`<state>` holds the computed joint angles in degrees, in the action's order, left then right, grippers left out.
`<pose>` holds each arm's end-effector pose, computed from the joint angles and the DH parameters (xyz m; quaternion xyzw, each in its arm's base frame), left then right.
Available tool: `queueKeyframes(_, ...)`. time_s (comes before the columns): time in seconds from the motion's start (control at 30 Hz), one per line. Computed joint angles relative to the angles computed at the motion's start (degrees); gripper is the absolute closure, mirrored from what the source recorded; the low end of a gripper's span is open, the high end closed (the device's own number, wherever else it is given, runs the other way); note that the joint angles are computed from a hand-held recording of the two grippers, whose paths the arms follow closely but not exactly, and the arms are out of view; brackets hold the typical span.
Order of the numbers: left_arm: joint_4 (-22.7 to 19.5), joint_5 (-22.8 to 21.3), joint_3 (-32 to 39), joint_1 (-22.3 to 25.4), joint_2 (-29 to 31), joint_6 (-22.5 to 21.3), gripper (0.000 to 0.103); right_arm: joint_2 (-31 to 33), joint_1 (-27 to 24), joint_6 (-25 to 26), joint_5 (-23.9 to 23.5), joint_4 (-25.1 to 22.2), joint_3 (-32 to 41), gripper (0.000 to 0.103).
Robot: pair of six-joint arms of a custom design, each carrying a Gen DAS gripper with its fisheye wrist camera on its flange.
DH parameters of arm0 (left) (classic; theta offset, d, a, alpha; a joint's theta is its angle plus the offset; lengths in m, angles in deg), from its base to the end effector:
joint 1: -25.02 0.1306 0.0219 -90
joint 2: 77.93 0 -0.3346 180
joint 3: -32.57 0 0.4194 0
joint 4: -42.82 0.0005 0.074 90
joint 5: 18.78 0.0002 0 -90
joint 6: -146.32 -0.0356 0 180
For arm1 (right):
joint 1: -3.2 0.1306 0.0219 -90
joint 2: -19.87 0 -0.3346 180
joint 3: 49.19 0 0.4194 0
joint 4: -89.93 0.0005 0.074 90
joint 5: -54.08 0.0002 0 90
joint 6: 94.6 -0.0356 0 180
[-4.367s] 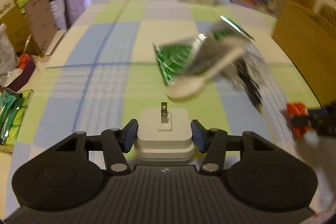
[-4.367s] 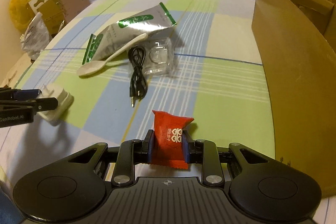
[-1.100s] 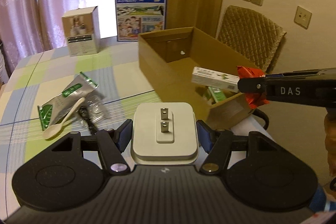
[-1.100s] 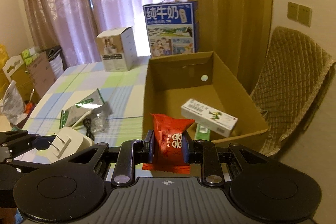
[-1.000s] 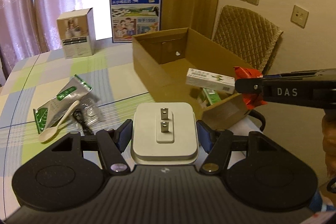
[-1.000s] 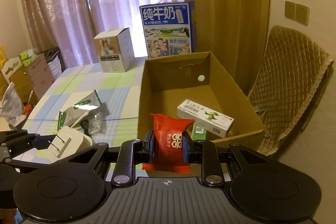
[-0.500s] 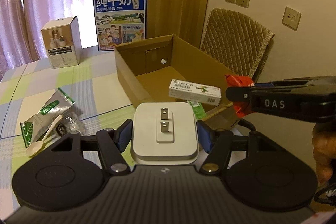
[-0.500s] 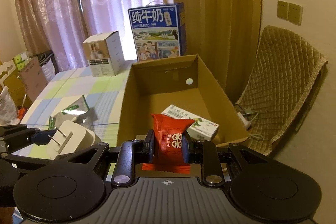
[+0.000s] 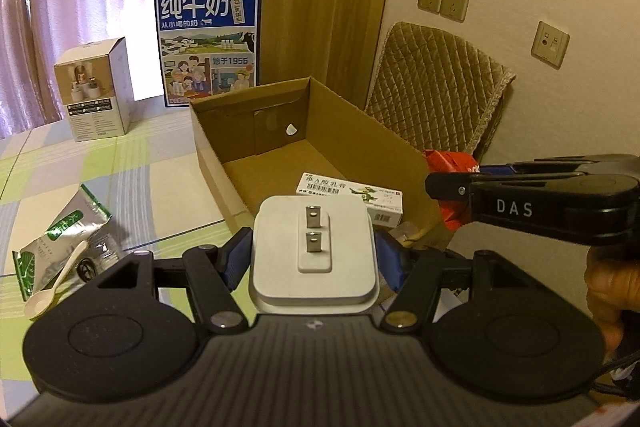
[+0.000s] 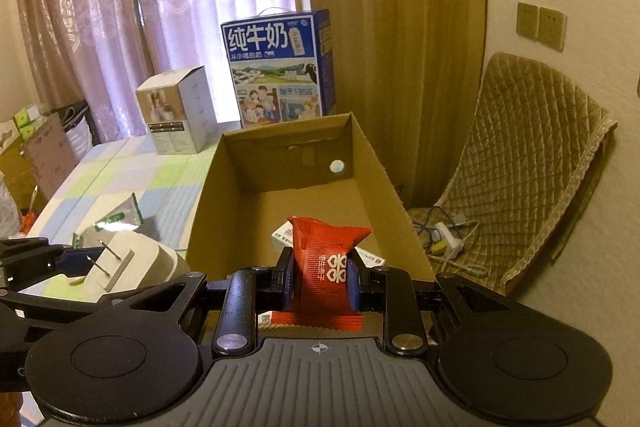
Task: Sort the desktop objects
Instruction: 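Release the charger into the box while the right tool drops the red packet inside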
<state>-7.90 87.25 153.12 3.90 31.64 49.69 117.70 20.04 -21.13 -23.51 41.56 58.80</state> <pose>0.5828 -0.2362 0.4564 0.2725 0.8561 -0.1783 0.4012 0.5438 0.1561 0.4686 0.0448 0.8945 0.0315 0.4438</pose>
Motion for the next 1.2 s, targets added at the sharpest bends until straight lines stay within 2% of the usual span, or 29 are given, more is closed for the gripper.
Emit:
queueKeyframes(0.6,-2.0,0.5,12.8,-1.4,10.8,3.1,0.042,4.9,-3.4,0.5,-2.2,-0.1,3.9,0.080)
queueKeyframes(0.7,-3.2,0.9,15.3,-1.2,12.9,4.1,0.038,5.0,-3.4,0.5,-2.2,-0.1,3.9,0.080)
queueKeyframes(0.93,-0.9,0.8,11.2,1.1,10.3,6.6,0.038,5.7,-3.0,0.2,-3.1,0.1,4.4,0.080)
queueKeyframes(1.1,-0.4,0.0,8.0,2.4,8.0,6.8,0.038,6.8,-2.3,0.2,-4.1,0.3,5.7,0.080)
queueKeyframes(1.2,-0.2,-0.2,6.5,2.9,6.9,6.6,0.037,7.0,-2.3,0.0,-6.8,3.1,5.4,0.078)
